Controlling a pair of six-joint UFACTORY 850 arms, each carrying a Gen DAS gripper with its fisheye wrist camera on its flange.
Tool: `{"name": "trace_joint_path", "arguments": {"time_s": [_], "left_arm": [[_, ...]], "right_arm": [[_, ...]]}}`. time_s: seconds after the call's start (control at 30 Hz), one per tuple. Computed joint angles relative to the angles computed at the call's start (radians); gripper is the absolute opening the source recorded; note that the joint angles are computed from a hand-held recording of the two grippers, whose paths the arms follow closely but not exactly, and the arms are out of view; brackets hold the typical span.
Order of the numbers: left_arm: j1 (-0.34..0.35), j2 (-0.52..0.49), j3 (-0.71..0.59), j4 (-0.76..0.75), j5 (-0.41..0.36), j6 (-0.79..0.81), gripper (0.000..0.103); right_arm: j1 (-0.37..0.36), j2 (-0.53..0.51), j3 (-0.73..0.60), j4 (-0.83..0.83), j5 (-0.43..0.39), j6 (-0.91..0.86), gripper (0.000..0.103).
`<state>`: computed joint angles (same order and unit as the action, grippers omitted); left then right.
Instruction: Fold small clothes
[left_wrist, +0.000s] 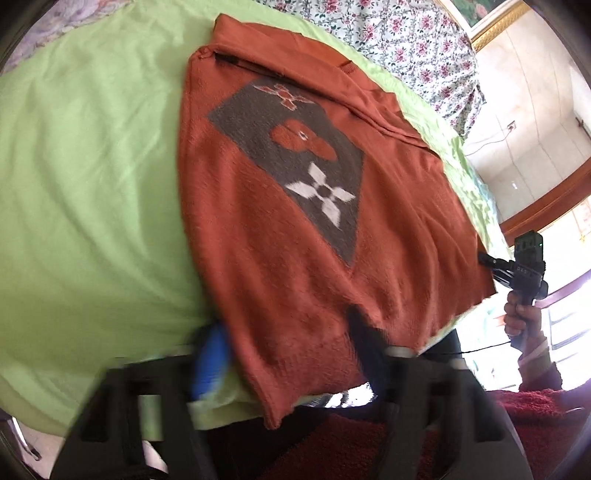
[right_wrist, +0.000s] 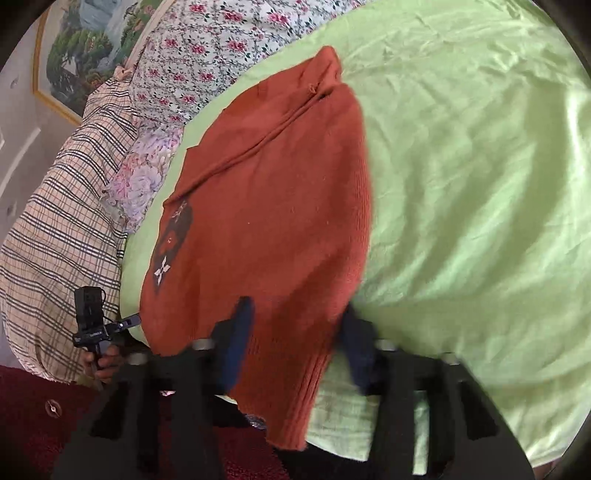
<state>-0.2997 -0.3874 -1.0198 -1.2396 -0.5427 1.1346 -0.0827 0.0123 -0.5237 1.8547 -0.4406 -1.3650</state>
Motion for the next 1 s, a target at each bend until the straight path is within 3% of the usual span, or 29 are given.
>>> {"name": "trace_joint_path", "arguments": {"time_s": [0.03, 0.1, 0.23, 0.33, 0.4, 0.43, 0.47, 0.53, 0.6, 0.63, 0.8, 1.0], "left_arm": [[0.007, -0.004, -0.005, 0.024, -0.007, -0.03, 0.001], [0.034, 0.004, 0.009, -0.013, -0.04, -0.008, 0.004], [0.043, 0.015, 0.031, -0.02, -0.032, 0.009, 0.005], [0.061, -0.021, 0.01, -0.024, -0.1, -0.023, 0.013], [0.072, -0.031, 0.002, -0.036, -0.143, -0.018, 0.024], [0.07, -0.031, 0.003, -0.039, -0.146, -0.011, 0.025], [0.066, -0.03, 0.004, -0.041, -0.137, -0.001, 0.022], [0.047, -0.018, 0.014, -0.047, -0.089, 0.029, 0.008], [0.039, -0.003, 0.025, -0.064, -0.064, 0.056, 0.004], [0.04, 0.012, 0.037, -0.089, -0.056, 0.077, 0.004], [0.069, 0.072, 0.072, -0.249, -0.073, 0.183, 0.003], [0.081, 0.069, 0.005, -0.348, -0.069, 0.245, 0.003]], "right_arm": [[-0.006, -0.003, 0.002, 0.002, -0.013, 0.009, 0.01], [-0.011, 0.029, 0.023, 0.006, -0.024, 0.005, 0.01], [-0.029, 0.104, 0.061, -0.052, -0.039, 0.031, 0.009], [-0.034, 0.061, 0.042, -0.107, -0.081, 0.069, 0.009], [-0.031, 0.034, 0.025, -0.168, -0.088, 0.126, 0.015], [-0.03, 0.03, 0.025, -0.17, -0.103, 0.122, 0.021], [-0.03, 0.035, 0.03, -0.159, -0.118, 0.097, 0.027], [-0.023, 0.041, 0.033, -0.163, -0.11, 0.092, 0.029], [-0.005, 0.053, 0.035, -0.151, -0.073, 0.083, 0.024], [-0.006, 0.06, 0.042, -0.127, -0.074, 0.066, 0.008], [-0.064, 0.112, 0.103, 0.091, -0.166, -0.093, 0.008], [-0.027, 0.088, 0.016, 0.147, -0.141, -0.164, 0.008]]}}
